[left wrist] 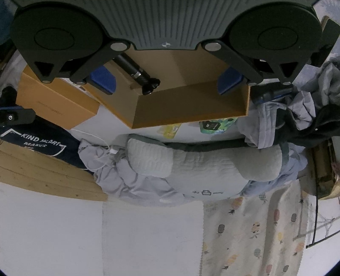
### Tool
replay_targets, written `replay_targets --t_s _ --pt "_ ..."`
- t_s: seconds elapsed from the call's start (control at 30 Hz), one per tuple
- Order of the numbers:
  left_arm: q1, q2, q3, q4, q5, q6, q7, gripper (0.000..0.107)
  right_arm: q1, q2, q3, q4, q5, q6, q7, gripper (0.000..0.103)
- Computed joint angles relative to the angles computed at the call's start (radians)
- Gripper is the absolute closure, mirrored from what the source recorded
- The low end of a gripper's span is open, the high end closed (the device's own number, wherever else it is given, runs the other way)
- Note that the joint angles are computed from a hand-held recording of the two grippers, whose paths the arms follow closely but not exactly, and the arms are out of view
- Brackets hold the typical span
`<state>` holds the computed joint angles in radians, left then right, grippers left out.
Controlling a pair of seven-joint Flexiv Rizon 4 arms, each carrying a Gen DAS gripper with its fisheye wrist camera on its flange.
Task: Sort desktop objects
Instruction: 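Move the right gripper back toward the white remote beside the orange box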
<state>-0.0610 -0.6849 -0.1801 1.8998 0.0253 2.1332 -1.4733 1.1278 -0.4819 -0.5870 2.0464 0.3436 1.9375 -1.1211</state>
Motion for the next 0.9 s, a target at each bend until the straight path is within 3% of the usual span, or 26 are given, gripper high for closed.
replay_targets --t_s 0.47,0.53,0.9 --pt "0.02 -0.009 -0.018 -0.013 0.004 -0.022 -0.026 0.004 -0.002 -0.031 -0.047 0.006 -0.06 -0.062 0.079 0.002" --pt "0.021 -0.01 -0.02 -0.015 0.009 -0.02 -0.027 0.004 0.005 -0.041 -0.067 0.007 -0.082 -0.084 0.097 0.006" --pt "0.05 -0.018 -0.042 -0.021 0.034 0.017 -0.078 0.004 -0.026 -0.099 -0.123 -0.028 -0.239 -0.161 0.198 0.006"
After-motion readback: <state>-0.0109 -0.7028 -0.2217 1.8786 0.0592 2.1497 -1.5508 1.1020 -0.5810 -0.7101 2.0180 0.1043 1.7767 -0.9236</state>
